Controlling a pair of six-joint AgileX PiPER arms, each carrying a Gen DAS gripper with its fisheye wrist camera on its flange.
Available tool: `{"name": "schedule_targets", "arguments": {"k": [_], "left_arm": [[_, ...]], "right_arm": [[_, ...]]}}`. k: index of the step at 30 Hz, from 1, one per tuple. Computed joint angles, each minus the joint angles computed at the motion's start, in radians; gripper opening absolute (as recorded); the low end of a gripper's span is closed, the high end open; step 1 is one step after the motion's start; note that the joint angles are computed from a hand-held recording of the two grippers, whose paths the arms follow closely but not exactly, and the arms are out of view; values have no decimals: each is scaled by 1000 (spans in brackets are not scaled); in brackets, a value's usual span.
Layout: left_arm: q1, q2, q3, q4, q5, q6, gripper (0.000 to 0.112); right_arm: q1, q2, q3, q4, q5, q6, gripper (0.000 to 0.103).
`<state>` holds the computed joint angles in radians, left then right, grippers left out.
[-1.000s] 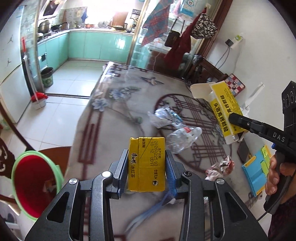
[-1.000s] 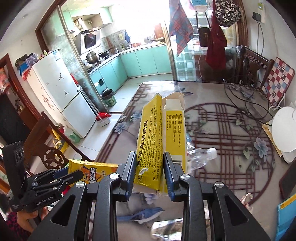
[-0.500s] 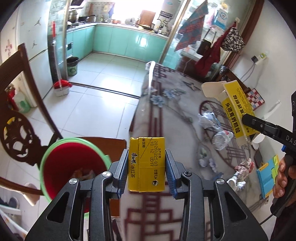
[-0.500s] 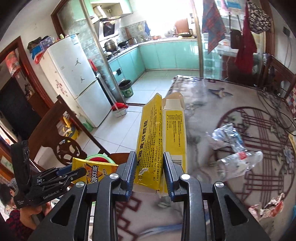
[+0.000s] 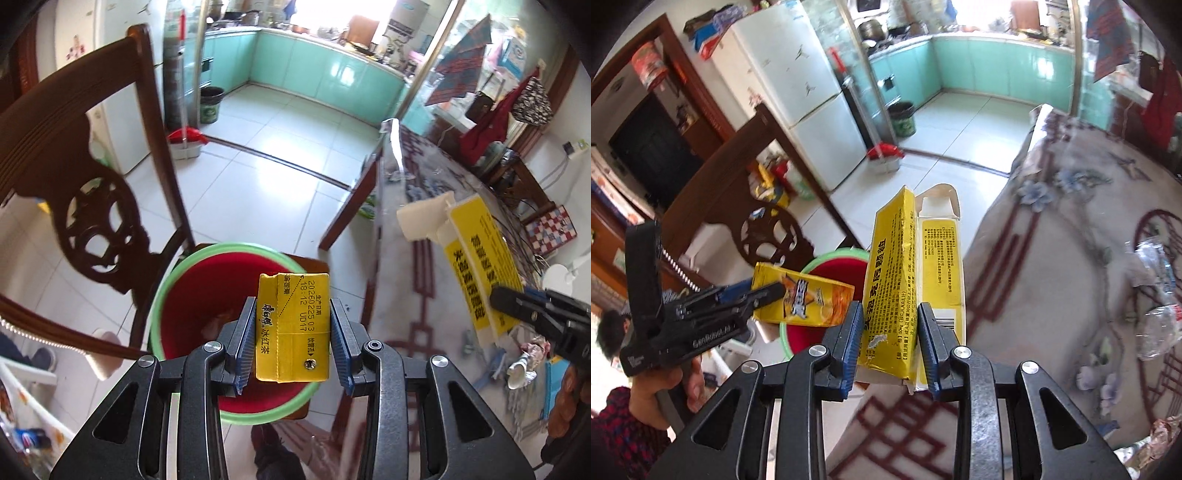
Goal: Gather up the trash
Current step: 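Carry both boxes over the red bin and open both tools to drop them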
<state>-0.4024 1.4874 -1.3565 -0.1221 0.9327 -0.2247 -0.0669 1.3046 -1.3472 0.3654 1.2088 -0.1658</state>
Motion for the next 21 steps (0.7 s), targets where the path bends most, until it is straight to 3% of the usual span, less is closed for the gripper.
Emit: {"name": "schedule_targets", "arguments": {"k": [7,21], "left_arm": [[67,19,15,6,4,24,35],[107,63,6,35,-7,-13,36]], "right_arm": [[147,67,59,-14,-68,49,27],[224,159,9,-12,-107,44,33]]}}
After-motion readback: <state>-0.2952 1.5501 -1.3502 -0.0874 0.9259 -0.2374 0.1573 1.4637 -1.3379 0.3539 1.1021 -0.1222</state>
